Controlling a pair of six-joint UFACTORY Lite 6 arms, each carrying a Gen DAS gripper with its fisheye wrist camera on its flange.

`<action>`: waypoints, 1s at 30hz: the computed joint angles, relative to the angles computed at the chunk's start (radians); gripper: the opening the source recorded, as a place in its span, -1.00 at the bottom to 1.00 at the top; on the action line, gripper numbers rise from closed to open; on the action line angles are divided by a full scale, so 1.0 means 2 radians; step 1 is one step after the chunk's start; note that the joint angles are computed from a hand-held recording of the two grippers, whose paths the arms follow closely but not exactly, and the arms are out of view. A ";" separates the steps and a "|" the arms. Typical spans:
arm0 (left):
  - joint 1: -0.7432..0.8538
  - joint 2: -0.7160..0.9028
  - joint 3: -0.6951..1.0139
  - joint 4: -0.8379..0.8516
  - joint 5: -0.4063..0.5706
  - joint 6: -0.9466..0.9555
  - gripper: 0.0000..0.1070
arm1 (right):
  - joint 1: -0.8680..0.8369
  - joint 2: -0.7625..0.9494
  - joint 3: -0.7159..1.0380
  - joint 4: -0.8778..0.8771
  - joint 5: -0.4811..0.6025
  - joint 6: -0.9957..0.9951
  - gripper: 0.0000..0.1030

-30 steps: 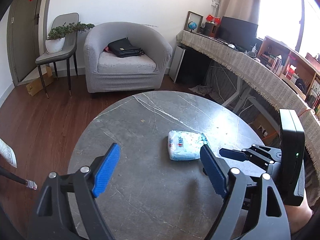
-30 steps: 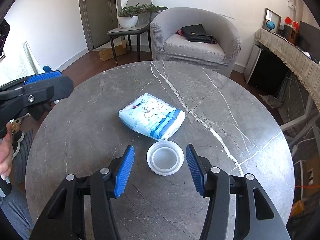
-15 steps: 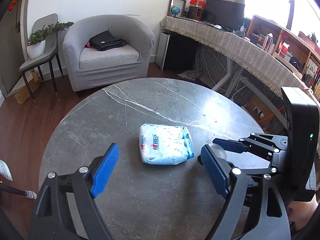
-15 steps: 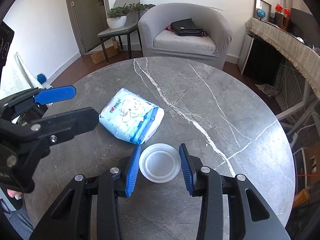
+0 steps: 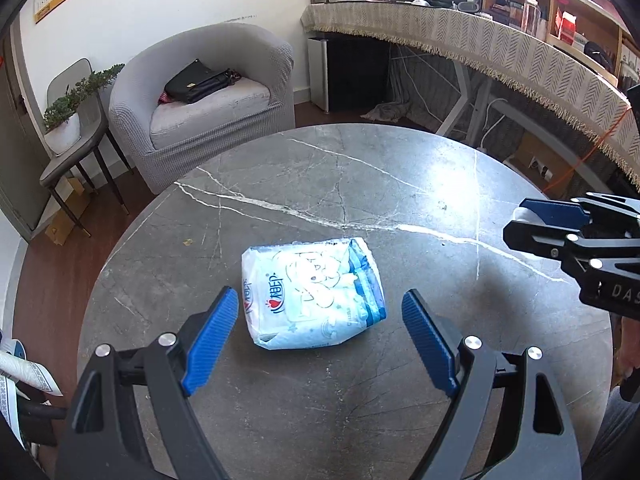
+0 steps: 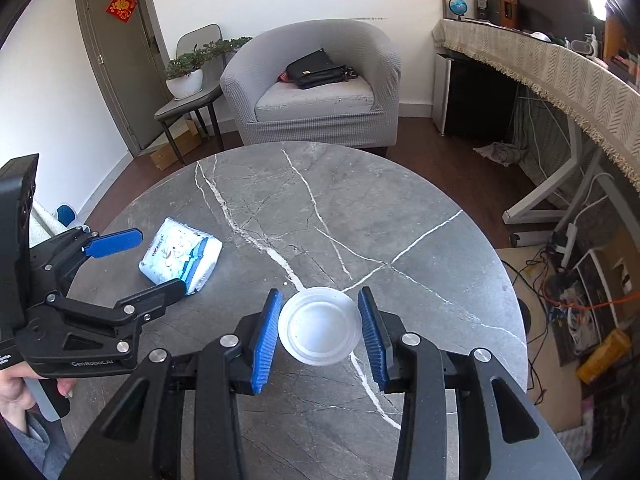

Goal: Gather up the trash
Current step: 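Grasp the blue-and-white wipes package with the left tool, then carry the wipes package and white lid over the green bin with both tools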

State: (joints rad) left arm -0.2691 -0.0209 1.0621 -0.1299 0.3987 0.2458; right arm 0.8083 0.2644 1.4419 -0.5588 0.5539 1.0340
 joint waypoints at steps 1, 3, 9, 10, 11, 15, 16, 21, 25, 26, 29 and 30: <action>-0.004 0.006 0.006 0.016 0.001 -0.018 0.61 | -0.001 -0.003 -0.004 0.001 -0.002 -0.002 -0.23; -0.008 0.016 0.015 0.033 0.001 -0.040 0.61 | 0.000 -0.005 -0.009 0.003 -0.005 -0.006 -0.23; -0.009 0.050 0.041 0.063 0.018 -0.098 0.50 | 0.007 -0.003 -0.005 0.011 -0.002 -0.021 -0.23; -0.005 0.051 0.040 0.051 0.018 -0.093 0.43 | 0.007 0.000 0.001 0.014 0.000 -0.026 -0.23; -0.002 0.049 0.038 0.042 0.017 -0.087 0.41 | 0.008 0.002 0.006 0.016 0.001 -0.029 -0.23; 0.015 0.027 0.023 -0.014 0.011 -0.040 0.37 | 0.013 0.013 0.030 0.023 0.005 -0.040 -0.23; 0.022 0.017 0.017 -0.038 0.011 -0.016 0.37 | 0.015 0.018 0.039 0.024 0.007 -0.042 -0.23; 0.059 -0.033 -0.011 -0.077 0.021 0.044 0.37 | 0.029 0.056 0.093 0.036 0.014 -0.051 -0.23; 0.121 -0.064 -0.032 -0.140 0.044 0.124 0.37 | 0.045 0.105 0.162 0.051 0.031 -0.064 -0.23; 0.137 -0.073 -0.038 -0.156 0.051 0.141 0.37 | 0.049 0.120 0.183 0.055 0.037 -0.069 -0.23; 0.191 -0.106 -0.063 -0.205 0.077 0.204 0.37 | 0.064 0.173 0.259 0.068 0.062 -0.088 -0.23; 0.210 -0.116 -0.069 -0.215 0.085 0.225 0.37 | 0.069 0.191 0.286 0.074 0.071 -0.096 -0.23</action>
